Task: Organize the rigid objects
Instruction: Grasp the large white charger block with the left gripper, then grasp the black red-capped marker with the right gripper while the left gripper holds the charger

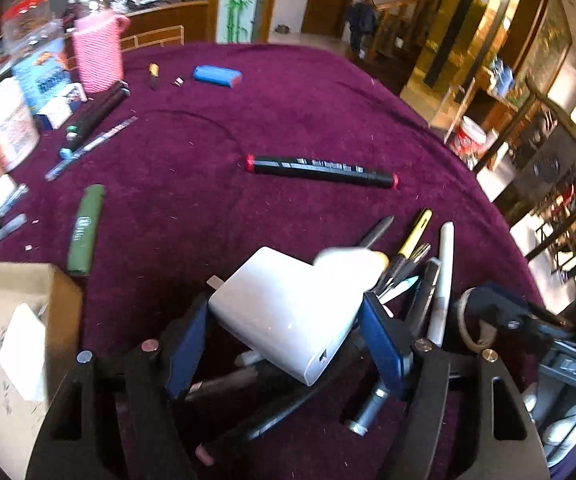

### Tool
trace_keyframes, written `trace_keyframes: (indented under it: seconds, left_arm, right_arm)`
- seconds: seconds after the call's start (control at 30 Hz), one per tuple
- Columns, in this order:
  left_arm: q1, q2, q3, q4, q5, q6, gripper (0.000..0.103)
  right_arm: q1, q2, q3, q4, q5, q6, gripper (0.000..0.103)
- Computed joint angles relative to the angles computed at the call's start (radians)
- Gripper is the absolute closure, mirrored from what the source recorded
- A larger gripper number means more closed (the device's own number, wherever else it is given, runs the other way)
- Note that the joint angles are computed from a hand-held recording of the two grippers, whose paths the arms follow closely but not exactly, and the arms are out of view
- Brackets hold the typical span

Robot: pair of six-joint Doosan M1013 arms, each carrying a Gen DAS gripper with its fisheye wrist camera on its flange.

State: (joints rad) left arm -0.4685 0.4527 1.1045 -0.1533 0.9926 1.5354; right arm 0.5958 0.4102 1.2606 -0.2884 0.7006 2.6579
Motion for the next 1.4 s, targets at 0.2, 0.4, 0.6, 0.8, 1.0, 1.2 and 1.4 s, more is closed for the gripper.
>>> trace_keyframes:
  seconds: [0.2, 0.4, 0.6, 0.8, 1.0, 1.2, 1.4]
  left_arm:
    - [0.008, -0.104, 0.108, -0.023, -0.086, -0.025, 0.031]
    - [0.011, -0.227, 0.250, 0.008, -0.220, -0.100, 0.031]
    - [0.003, -0.303, 0.349, 0.200, -0.303, -0.314, 0.030]
    - [0.009, -0.335, 0.399, 0.220, -0.355, -0.334, 0.030]
    - [0.056, -0.388, 0.454, 0.098, -0.391, -0.248, 0.030]
    - [0.101, -0.391, 0.474, 0.029, -0.373, -0.223, 0.030]
    - [0.134, -0.379, 0.469, 0.026, -0.358, -0.230, 0.030]
  right_arm:
    - [0.000, 0.002, -0.003, -0.002, 0.003, 0.000, 0.015]
    - [0.003, 0.005, -0.006, -0.010, 0.011, 0.002, 0.014]
    - [0.006, 0.010, -0.014, -0.023, 0.026, 0.004, 0.014]
    - [0.012, 0.022, -0.039, -0.034, 0.074, -0.013, 0.014]
    - [0.036, 0.019, -0.081, -0.135, 0.175, 0.008, 0.014]
    - [0.023, 0.128, -0.299, -0.103, 0.356, -0.252, 0.014]
    - [-0.008, 0.347, -0.666, -0.041, 0.587, -0.561, 0.014]
